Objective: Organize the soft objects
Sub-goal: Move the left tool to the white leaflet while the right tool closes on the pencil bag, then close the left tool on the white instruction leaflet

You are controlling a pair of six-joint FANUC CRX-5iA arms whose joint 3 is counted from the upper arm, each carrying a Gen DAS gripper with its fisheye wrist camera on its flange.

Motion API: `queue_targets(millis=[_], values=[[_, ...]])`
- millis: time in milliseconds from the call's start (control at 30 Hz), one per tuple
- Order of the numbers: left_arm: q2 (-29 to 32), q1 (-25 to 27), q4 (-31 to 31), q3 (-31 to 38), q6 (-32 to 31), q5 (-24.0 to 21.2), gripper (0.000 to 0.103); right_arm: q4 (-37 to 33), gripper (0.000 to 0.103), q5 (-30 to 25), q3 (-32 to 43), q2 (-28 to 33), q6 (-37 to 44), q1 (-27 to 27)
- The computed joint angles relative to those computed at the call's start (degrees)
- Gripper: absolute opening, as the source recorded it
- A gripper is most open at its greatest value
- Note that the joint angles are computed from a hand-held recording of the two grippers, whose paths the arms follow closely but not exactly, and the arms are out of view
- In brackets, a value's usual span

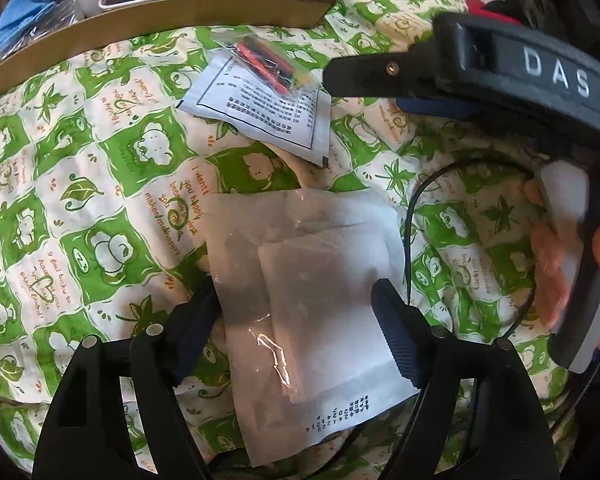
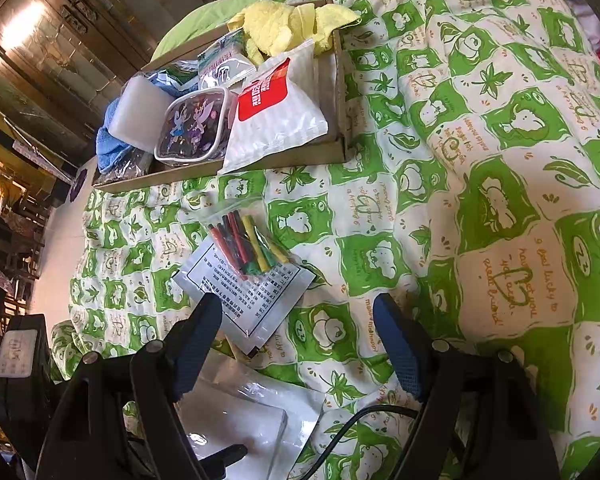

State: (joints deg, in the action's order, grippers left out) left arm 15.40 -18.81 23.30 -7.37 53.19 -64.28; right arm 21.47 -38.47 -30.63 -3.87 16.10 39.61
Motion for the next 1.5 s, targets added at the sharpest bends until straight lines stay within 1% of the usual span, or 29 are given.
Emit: queue_targets(millis=[67,133,200,300,367,400,533,600,633,667,700,767,867,933,1000,1033,1100,1167,1200,1333,1400,1433,1500], values=[[-0.31,0.61,0.67,-0.50,0.04,0.28,0.077,0.22,0.078,-0.15,0.03,0.02,-0.30,0.11],[-0.36,1.22,1.57,-0.83,0.52,1.17,0.077,-1.04,0.078,-0.54,0.83,0.23,0.71,-0.02],[-1.52,2.10,3.44,-2.13,1.41,4.12,0.077,-3.19,0.078,-0.99,2.49,0.48,3.57,-0.38],[-2.68,3.52,6.59,-3.75,1.84,7.51,0.077,-6.41,0.078,-3.89,7.07,2.22,9.83,-1.16],[-2.52,4.04,7.13,-3.92,2.97,8.18,0.077,-10.65,0.077,-5.64,11.57,4.94,16.20,-2.98],[-2.22,4.12,7.22,-3.74,3.40,7.96,0.077,-12.67,0.076,-7.40,14.41,7.16,19.21,-4.00],[-2.15,4.52,7.08,-3.84,3.32,7.59,0.077,-16.69,0.068,-10.36,19.65,12.76,25.42,-5.81],[-1.99,4.93,7.37,-3.61,2.72,7.25,0.077,-19.34,0.045,-11.51,21.03,14.33,27.81,-6.57],[-1.79,4.96,7.28,-3.37,2.81,6.89,0.077,-19.26,0.041,-11.27,20.63,14.33,27.86,-6.53],[-1.59,5.04,6.94,-3.05,3.16,6.35,0.077,-18.42,0.031,-10.74,19.84,13.91,27.36,-6.32],[-1.79,5.31,6.68,-3.18,3.19,6.01,0.077,-17.77,0.018,-10.34,19.00,13.20,26.72,-6.25],[-1.43,4.72,5.42,-1.93,4.59,6.24,0.077,-16.45,0.017,-9.66,17.41,11.69,24.74,-6.15],[-1.17,2.61,2.21,0.57,8.36,8.48,0.077,-9.69,0.017,-10.17,14.25,9.71,18.35,-4.98],[-0.40,1.66,1.10,2.19,11.93,9.63,0.077,-7.49,0.017,-9.50,12.28,8.31,15.40,-4.92],[0.70,0.67,0.59,3.81,16.23,10.52,0.077,-7.36,0.017,-8.34,10.77,7.21,13.89,-5.34],[1.63,-0.34,-1.13,5.33,20.42,11.19,0.077,-7.27,0.017,-7.72,10.01,6.62,13.19,-5.61],[3.27,-1.62,-3.96,7.72,25.82,11.63,0.077,-6.08,0.018,-6.98,8.52,5.35,11.37,-5.82],[5.40,-3.69,-7.72,10.82,31.55,11.46,0.077,-5.03,0.018,-5.98,6.71,3.40,10.13,-6.24],[6.38,-4.84,-10.57,12.61,34.68,11.12,0.077,-4.77,0.018,-5.55,6.16,2.79,9.82,-6.49],[9.25,-7.68,-17.19,16.92,42.83,10.03,0.077,-4.71,0.018,-4.45,4.66,0.88,9.47,-7.92],[10.32,-8.37,-18.98,18.28,44.90,9.92,0.079,-6.52,0.018,-4.09,4.58,0.35,10.69,-8.85],[10.61,-8.50,-19.31,18.52,45.38,10.34,0.081,-7.63,0.018,-4.02,4.49,-0.10,11.77,-9.61],[11.52,-8.89,-20.07,19.62,45.86,10.23,0.082,-8.24,0.018,-3.79,4.15,-0.42,12.33,-9.96]])
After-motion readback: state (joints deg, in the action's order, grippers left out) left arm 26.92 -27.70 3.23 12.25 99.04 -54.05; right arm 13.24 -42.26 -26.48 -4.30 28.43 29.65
